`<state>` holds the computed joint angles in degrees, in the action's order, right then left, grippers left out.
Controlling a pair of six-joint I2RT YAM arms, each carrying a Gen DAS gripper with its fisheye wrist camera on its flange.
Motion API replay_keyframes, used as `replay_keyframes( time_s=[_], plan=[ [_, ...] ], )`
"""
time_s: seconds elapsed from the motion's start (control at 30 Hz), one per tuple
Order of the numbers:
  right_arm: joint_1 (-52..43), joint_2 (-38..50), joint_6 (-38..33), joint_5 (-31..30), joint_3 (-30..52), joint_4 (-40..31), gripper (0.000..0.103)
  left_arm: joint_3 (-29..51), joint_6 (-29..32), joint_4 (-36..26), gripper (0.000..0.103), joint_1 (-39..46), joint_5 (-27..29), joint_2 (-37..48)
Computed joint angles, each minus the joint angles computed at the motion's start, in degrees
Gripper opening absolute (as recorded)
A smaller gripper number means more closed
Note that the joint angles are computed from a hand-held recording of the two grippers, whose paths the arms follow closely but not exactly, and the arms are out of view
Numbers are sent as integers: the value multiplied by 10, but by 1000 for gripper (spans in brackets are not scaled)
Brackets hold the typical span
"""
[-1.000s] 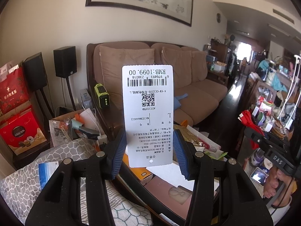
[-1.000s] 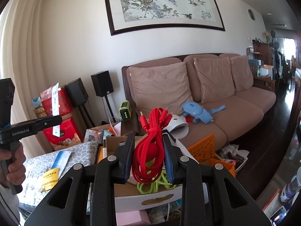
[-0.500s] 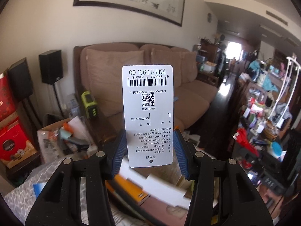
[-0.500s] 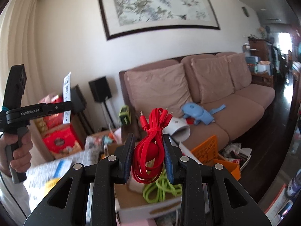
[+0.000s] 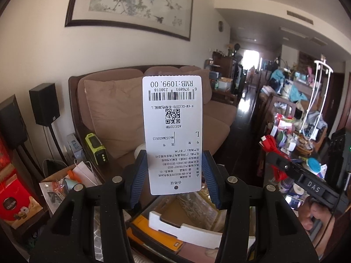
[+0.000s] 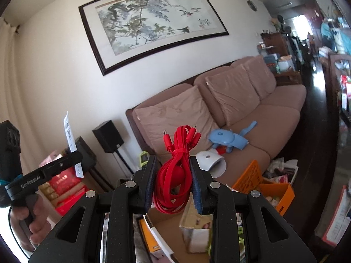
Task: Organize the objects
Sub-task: 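Carry the red cable and white tag down into the cardboard box with both grippers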
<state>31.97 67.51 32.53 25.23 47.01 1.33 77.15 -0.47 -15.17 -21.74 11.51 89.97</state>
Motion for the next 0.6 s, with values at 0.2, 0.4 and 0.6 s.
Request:
replay_keyframes(
  time_s=[0.2, 0.4, 0.6],
  plan=[
    [52, 102, -24, 21, 131, -92, 29, -3, 4, 4, 47, 45, 56, 39],
    [60, 141, -20, -7, 114, -31, 29, 7, 34, -16, 47, 46, 50, 69],
    [24, 183, 15, -44, 90, -9, 29, 51, 25, -33, 47, 33, 35, 134]
  ],
)
